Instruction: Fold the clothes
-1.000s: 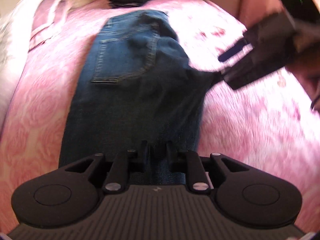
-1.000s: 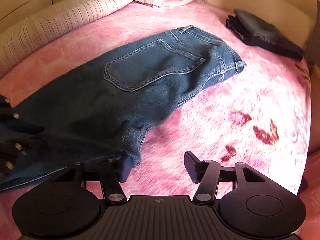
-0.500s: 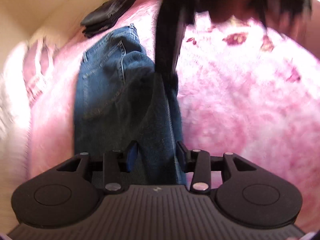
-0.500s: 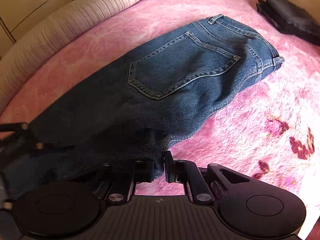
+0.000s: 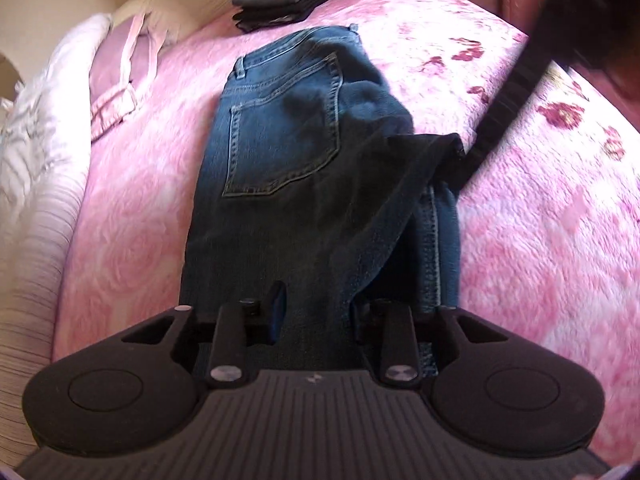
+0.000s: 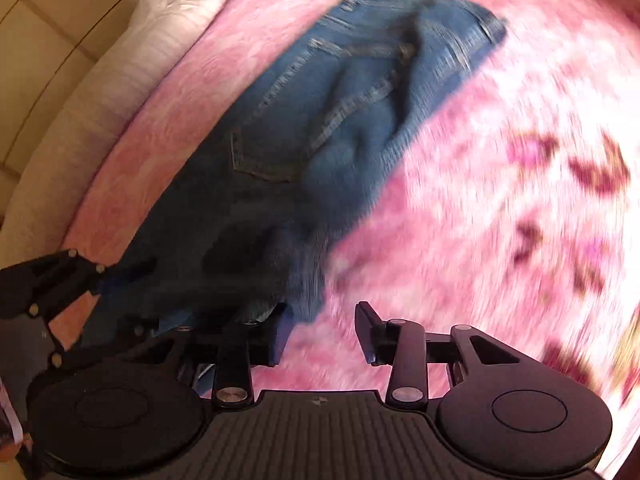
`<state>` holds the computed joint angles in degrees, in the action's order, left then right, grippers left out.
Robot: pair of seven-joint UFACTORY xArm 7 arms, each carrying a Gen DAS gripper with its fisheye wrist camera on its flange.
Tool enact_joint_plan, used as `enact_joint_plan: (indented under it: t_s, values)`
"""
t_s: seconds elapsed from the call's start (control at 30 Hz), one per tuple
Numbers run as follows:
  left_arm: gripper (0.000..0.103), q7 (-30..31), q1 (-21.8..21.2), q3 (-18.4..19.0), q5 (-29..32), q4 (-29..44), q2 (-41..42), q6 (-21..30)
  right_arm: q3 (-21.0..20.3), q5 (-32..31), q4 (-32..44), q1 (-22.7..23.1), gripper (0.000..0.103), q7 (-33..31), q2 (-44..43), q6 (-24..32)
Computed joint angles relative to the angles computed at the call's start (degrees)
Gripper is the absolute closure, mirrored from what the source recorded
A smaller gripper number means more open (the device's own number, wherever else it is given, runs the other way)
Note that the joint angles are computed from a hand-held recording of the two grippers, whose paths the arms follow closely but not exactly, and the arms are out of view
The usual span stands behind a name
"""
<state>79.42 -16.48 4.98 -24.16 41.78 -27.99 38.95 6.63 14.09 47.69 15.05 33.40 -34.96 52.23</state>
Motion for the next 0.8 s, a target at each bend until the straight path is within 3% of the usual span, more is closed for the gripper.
enact_joint_plan:
  t_s: [0.2,0.3,0.33,0.37,0.43,0.67,0.8]
  values:
    - [0.075,1.2,0.5,0.5,-0.1,1.1,-0.2,2.7,2.0,5.7,-9.6,1.7,0.063,7.6,-0.9,-18.2]
    - [0.076,1.5,0.7,0.4,-0.1,0.4,-1.1,2.9,0.6,5.8,-9.4,2.7,0.062,8.4,2.7,-23.1]
    - [0.076,1.6,0.7,0.3,0.0,0.3,-1.1,2.7,-0.3,7.1,-8.7,3.1,0.072,6.1,3.8,-23.1]
    - [0.076,2.1,0.6,0.2,0.1,0.0,-1.3,2.5,-2.0,6.1,-7.7,4.0,0.099,6.0,4.3,-20.7]
    - [0.076,3.9,0.0,0.3,0.3,-1.0,-2.2,1.8,-4.2,8.2,-7.0,4.8,0.099,4.6,3.0,-16.9]
    - [0.077,14.4,-2.9,1.4,2.8,-8.7,-9.0,0.6,-6.5,10.5,-7.4,3.1,0.103,1.3,-1.8,-5.5]
    - [0.076,14.3,-1.6,1.4,5.3,-12.1,-13.6,2.5,-6.0,8.4,-6.7,1.5,0.103,-1.6,-4.0,0.7]
